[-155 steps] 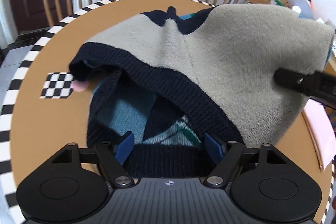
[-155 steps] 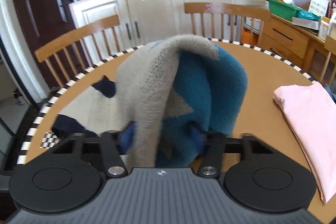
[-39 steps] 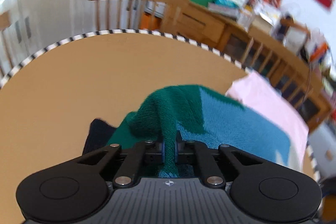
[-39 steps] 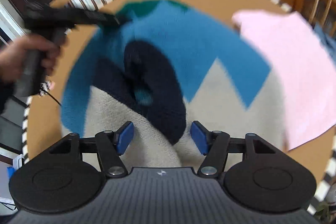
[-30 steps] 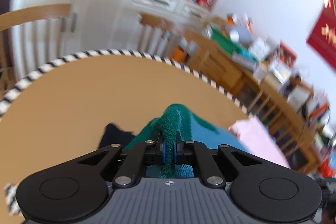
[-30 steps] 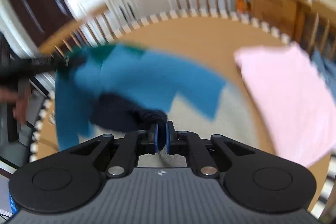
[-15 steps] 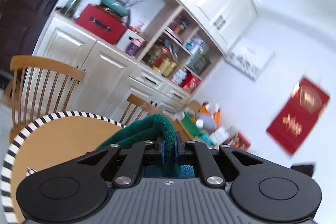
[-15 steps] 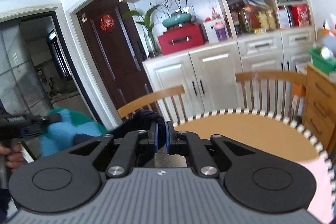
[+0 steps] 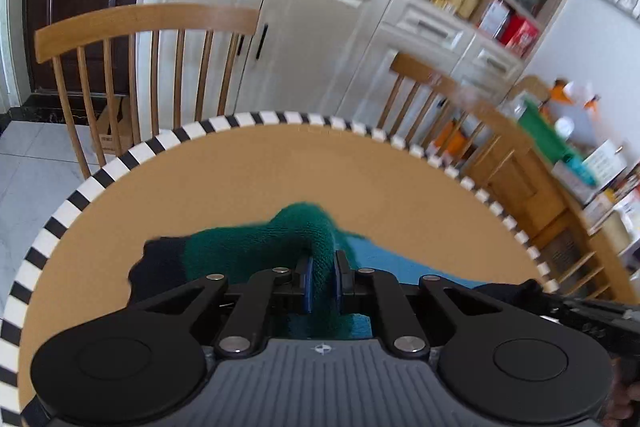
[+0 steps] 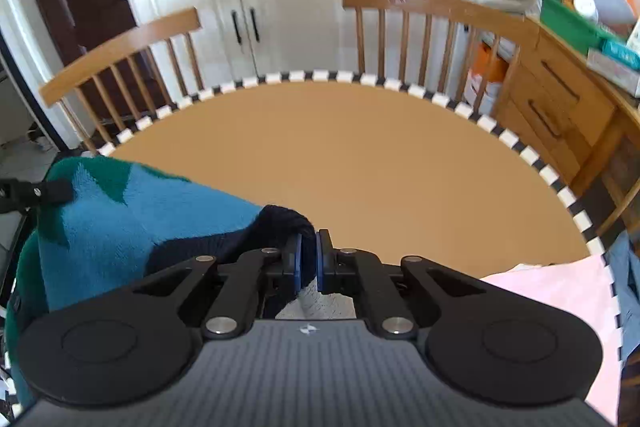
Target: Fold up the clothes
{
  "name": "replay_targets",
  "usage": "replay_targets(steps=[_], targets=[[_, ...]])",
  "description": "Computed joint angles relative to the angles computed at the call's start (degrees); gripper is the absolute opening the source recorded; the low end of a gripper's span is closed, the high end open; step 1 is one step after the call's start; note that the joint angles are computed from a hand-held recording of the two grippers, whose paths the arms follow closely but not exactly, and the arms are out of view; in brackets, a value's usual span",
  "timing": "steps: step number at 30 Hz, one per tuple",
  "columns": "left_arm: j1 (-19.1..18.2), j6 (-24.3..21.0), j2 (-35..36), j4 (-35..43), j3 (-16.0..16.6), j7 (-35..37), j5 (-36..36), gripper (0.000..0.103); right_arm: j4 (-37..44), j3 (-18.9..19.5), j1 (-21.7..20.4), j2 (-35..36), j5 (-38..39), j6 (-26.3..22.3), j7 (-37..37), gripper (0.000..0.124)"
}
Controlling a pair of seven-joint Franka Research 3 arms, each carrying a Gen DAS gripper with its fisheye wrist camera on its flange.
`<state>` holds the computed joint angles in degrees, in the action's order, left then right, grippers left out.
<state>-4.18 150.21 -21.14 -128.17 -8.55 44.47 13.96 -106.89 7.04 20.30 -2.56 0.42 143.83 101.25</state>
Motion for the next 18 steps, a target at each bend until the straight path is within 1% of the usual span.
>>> replay_targets(steps=[2,3,4,5,6,7,8,9,10,12,14,16,18], targets=[[1.10,0.91,2.83,0.97,-1.06,-0.48,2.95,0.011,0.58,0.02,-0.25,1.65,-2.94,0.64,4.13,0.008],[1.37,1.50,4.26,1.34,-1.09,-0.37,3.92,0.014,0.44,-0.10,-0.25,2.26,-4.78,1.18,6.33,0.009],[1.82,1.77,5.59,1.87,-1.29,-0.64,5.21,0.026,1.05,-0.15,-0.11,3.49,-6.48,1.30,8.50,0.015],[2.29,1.87,6.90,2.50,-1.51,-1.11,6.69,0.032,1.50,-0.38,0.07,4.26,-7.61,0.87,9.97,0.031],[2.49,2.78,7.61,2.47,-1.37,-1.15,7.74,0.041,1.73,-0.67,0.22,4.70,-8.51,0.29,11.15,0.041],[2.52,4.03,7.91,2.02,-1.01,-0.57,8.43,0.048,0.99,-0.92,0.36,4.30,-9.34,0.59,11.99,0.054],[2.61,4.65,7.76,1.41,-0.84,0.04,9.35,0.050,-0.94,-1.02,0.44,2.99,-9.83,1.82,12.04,0.056],[2.77,5.02,7.43,0.76,-0.81,0.59,10.41,0.055,-3.15,-0.98,0.42,1.47,-10.19,3.25,11.85,0.056],[3.04,5.11,6.75,-0.07,-0.87,0.97,11.66,0.059,-5.59,-0.91,0.30,-0.46,-9.31,4.35,10.96,0.055],[3.38,5.87,5.10,-2.10,-0.61,1.80,12.91,0.064,-10.48,-0.70,0.00,-4.64,-6.30,6.09,8.40,0.055],[3.19,6.35,3.59,-3.93,0.12,3.40,12.24,0.068,-15.10,-1.36,0.97,-8.91,2.45,6.52,2.90,0.055],[2.76,6.58,2.22,-5.44,1.06,5.54,10.53,0.072,-19.27,-2.15,2.41,-13.07,10.91,5.86,-2.12,0.056],[2.56,7.07,0.93,-7.02,1.87,7.61,8.95,0.075,-22.96,-1.64,2.87,-16.53,15.47,3.92,-3.15,0.058]])
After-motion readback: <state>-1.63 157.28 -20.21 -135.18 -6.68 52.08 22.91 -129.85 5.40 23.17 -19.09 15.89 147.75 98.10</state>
